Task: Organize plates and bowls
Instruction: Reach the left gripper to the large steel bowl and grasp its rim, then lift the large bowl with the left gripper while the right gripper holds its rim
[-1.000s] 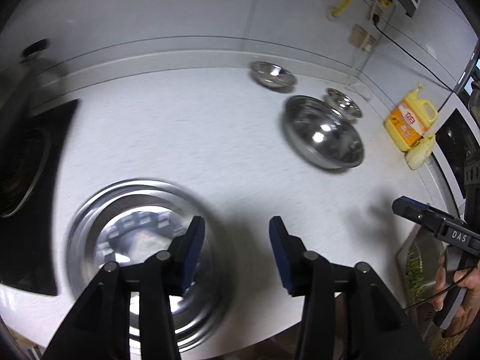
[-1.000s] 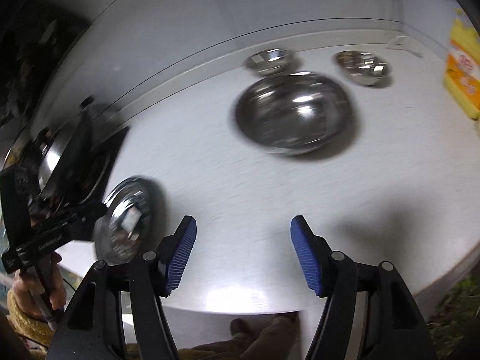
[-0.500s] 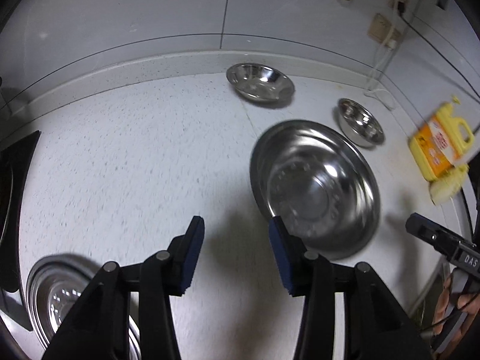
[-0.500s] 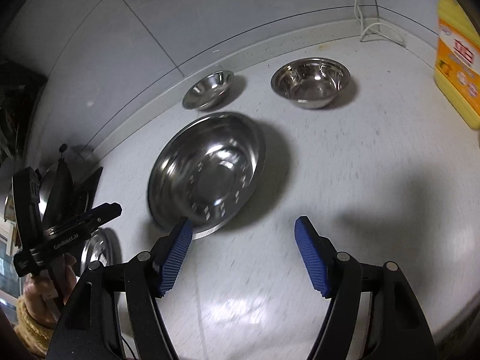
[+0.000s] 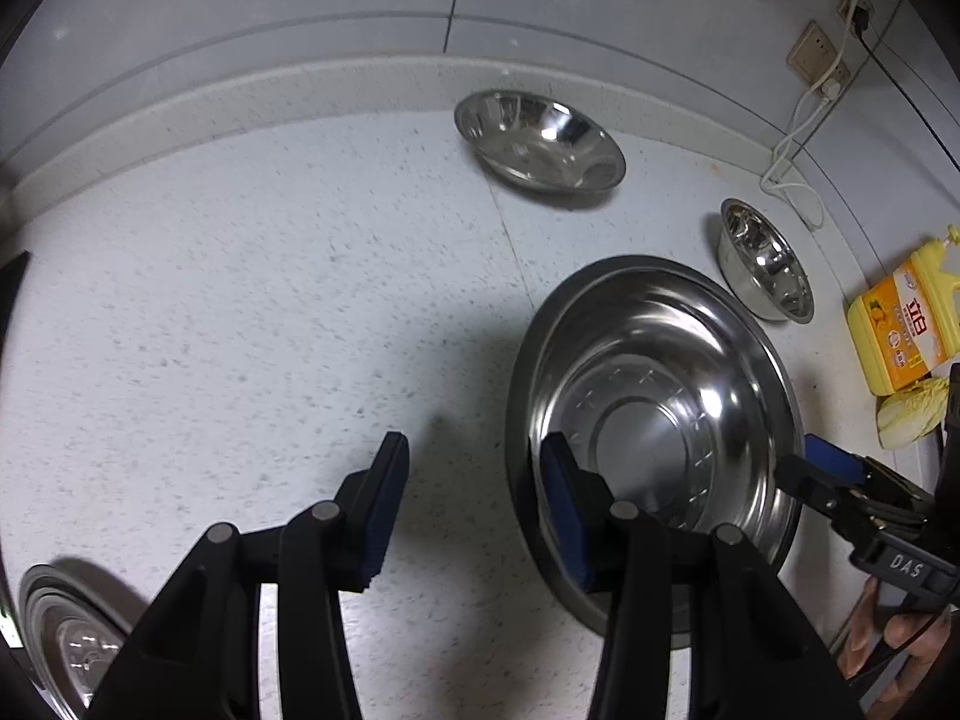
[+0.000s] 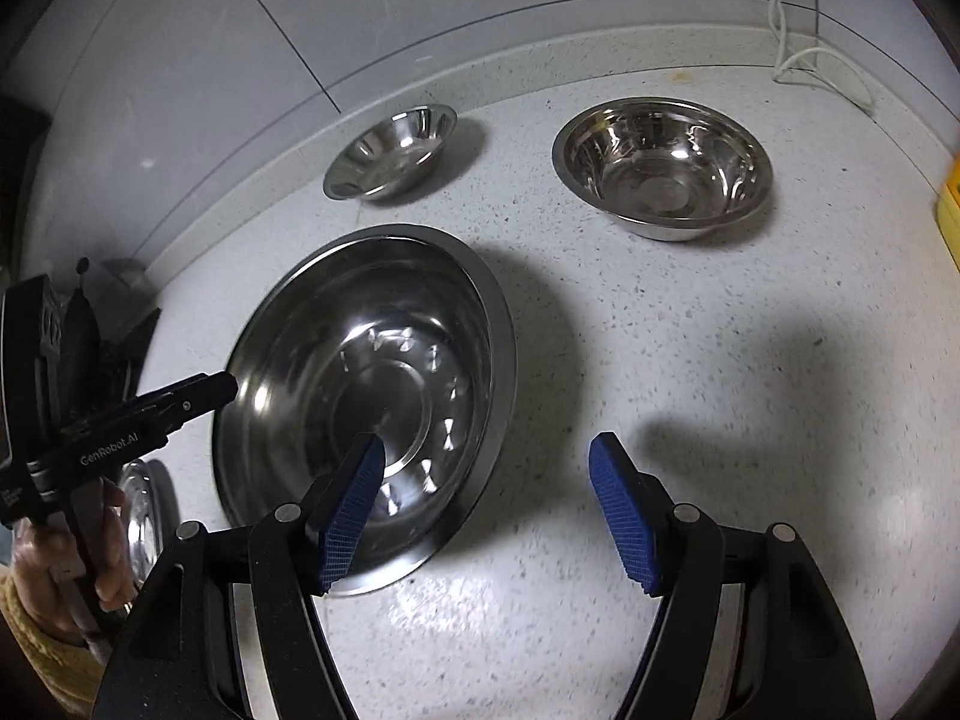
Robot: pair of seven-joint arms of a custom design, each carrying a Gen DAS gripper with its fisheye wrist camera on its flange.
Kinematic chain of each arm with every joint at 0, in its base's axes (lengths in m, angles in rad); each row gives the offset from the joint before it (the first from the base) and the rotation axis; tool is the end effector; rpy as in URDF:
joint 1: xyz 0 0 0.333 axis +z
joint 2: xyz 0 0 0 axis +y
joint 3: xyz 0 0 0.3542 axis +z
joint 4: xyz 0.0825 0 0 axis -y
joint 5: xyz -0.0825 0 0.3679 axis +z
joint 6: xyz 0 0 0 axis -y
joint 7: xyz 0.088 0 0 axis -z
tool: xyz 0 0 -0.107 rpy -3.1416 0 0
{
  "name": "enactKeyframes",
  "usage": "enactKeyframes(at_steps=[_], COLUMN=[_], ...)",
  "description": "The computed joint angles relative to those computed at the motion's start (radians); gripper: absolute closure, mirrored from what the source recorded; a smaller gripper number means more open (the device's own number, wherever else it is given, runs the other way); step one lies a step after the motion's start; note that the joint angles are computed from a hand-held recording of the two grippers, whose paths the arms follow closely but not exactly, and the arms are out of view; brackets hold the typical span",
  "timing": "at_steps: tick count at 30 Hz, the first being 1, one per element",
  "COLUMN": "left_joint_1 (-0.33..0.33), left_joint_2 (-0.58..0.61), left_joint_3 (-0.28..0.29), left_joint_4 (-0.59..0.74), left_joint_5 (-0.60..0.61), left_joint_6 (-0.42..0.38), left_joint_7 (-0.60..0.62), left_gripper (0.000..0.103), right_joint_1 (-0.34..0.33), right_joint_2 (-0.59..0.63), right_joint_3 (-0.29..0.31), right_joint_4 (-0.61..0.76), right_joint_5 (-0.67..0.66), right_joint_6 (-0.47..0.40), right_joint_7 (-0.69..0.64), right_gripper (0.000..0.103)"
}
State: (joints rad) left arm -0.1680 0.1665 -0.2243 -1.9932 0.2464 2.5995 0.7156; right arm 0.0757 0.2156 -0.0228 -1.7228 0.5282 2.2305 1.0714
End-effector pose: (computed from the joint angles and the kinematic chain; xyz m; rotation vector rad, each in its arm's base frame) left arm 0.5701 -0.2335 0.4756 -2.3055 1.7150 -0.6089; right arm 0.6441 0.0509 0.5328 -2.0856 1.5595 0.0023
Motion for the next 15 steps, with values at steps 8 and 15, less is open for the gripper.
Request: enactKeyframes(at_steps=[8, 15], left_joint_1=[0.019, 0.015], left_joint_2=[0.043, 0.052], left_joint_3=[-0.021, -0.03], left_joint_4=[0.014, 0.026], left_joint_5=[-0.088, -0.096], left_joint_6=[0.038, 0.045], left_joint_7=[0.053, 0.077], left_gripper=[0.065, 0.093], right_joint_1=[0.003, -0.001], right_joint_2=[0.045, 0.044], right_joint_3=[-0.001, 0.006], right_joint_4=[0.056, 0.054], right_joint_5=[-0.036, -0.009], right_joint_6=[-0.04, -0.054], right_joint_7=[0.003, -0.023], right_gripper=[0.063, 0.088])
